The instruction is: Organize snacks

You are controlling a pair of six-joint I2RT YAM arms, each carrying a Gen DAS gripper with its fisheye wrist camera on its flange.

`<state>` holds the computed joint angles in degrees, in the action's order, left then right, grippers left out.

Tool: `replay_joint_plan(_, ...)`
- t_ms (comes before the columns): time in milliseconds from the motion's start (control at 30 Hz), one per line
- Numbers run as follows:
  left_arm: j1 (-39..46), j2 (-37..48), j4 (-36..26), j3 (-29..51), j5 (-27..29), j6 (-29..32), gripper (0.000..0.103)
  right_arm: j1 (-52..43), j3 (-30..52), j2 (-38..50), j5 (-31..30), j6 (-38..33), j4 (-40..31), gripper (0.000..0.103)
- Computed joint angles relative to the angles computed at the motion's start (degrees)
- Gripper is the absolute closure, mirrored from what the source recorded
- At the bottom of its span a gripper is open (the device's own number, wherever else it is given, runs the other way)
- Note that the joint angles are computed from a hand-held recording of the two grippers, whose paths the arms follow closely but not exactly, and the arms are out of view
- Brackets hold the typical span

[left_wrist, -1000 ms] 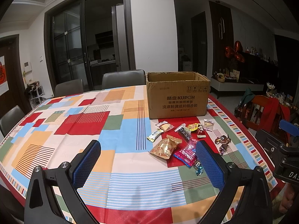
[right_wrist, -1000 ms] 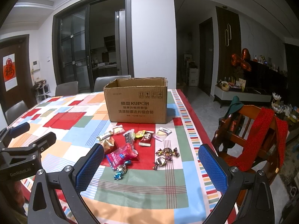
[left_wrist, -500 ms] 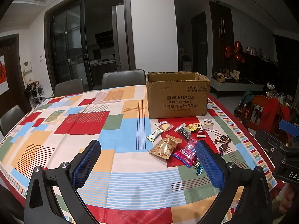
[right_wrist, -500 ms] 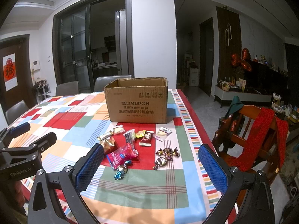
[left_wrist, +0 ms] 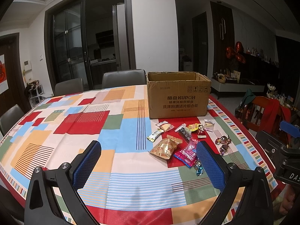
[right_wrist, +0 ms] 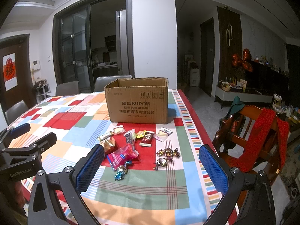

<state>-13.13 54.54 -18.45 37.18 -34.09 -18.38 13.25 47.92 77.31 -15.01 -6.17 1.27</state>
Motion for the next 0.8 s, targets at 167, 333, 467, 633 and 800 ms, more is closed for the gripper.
replay_joint_plan(167,0.97,-0.65,0.34,-0.28,0.97,-0.04,0.000,0.53,0.49,-0.26,0.50,-0.06,-1.31,0.001)
replay_joint_plan(333,2.91,0.78,1.74,-0.68,3.69,0.59,0.000,3.72,1.47,0.89,3.39,1.61,-2.51,0.001)
replay_joint_plan(467,5.27,3.83,5.19,-0.95,5.59,3.36,0.000,3.70,4.61,6.01,4.78,2.59,-3.44,0.001)
replay_joint_plan(633,9.12,10.63,10.75,-0.05,10.48,7.94,0.004,4.03,8.24,12.40,6.10,3.51,-3.67,0.001)
replay_joint_plan(800,12.77,18.53,13.83,2.81,16.18,10.22,0.009,4.05,12.61,18.49,6.85,5.33,-4.98,0.001)
